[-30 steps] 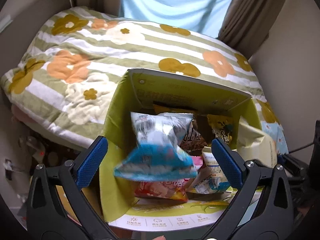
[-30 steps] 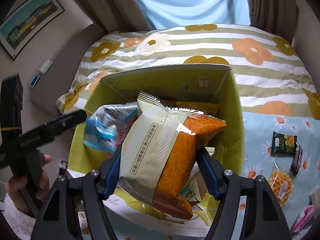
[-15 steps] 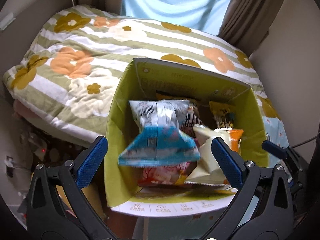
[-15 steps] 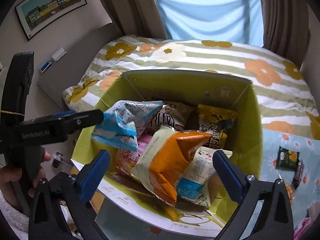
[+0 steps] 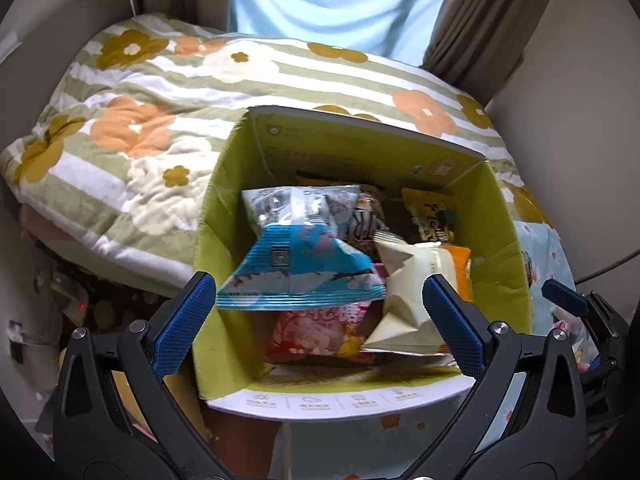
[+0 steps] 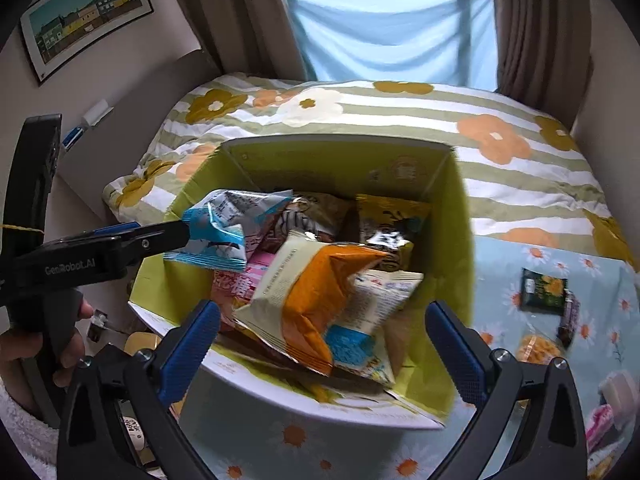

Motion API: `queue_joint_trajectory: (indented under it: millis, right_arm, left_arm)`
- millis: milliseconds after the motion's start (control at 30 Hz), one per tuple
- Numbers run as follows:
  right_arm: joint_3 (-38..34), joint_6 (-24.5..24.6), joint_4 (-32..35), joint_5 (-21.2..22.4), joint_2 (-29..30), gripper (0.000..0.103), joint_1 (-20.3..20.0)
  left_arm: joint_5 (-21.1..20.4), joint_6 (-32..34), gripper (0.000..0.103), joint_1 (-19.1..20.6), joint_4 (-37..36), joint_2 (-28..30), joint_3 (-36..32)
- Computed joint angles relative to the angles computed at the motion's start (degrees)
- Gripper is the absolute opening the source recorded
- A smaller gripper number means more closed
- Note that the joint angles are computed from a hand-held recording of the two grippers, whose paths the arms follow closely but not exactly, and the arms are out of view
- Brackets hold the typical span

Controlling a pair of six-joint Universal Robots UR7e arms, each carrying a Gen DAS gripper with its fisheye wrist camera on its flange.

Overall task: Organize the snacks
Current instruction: 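Move both tools back over the remaining snacks on the bed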

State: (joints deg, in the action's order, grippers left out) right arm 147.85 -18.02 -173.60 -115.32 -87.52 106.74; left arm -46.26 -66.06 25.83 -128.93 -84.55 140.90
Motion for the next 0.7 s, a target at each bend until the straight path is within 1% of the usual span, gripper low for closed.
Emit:
queue_joint_trajectory:
  millis: [100, 200, 333, 467, 533, 600, 667, 700]
  right_arm:
    - [0.85, 0.10, 1.45, -1.49, -3.73, 0.102, -0.05]
    - [1.33, -0.23, 3.76, -1.93, -7.82, 0.102, -0.73]
    - [2.25, -2.43, 6.32, -1.59, -14.98, 0.102, -2.67]
    - [2.80, -4.83, 12.25, 0.02, -25.24, 0.102, -6.16]
    - [2.37, -7.00, 16.82, 1.10, -31.76, 0.102, -8.72]
    - [1.84, -9.01, 20.05, 1.28, -37.00, 0.102, -10.92]
    - [1.15, -12.47, 24.17, 2.66, -43.68, 0.102, -15.07]
    - [0.93, -13.65, 25.50, 3.02, -45.77, 0.102, -16.48]
  left_arm:
    - [-0.28, 0.41, 0.103, -1.03, -1.04, 1.62, -0.72]
    - [-0.20, 0.79, 0.103, -2.27, -2.30, 3.81, -1.82]
    - [0.08, 0.97, 0.103, -4.89, -5.15, 7.57, -3.15]
    - [-0.73, 0.61, 0.103, -7.75, -8.16, 12.68, -5.14]
    - [-1.77, 0.96, 0.103, -9.26, -11.55, 16.26, -6.42]
    - [-3.02, 2.00, 0.103, -10.16, -15.09, 19.51, -7.72]
    - [-4.10, 3.01, 0.103, -10.89, -17.55, 22.72, -9.38]
    - [-4.56, 3.28, 0.103, -11.40, -18.36, 24.55, -10.46]
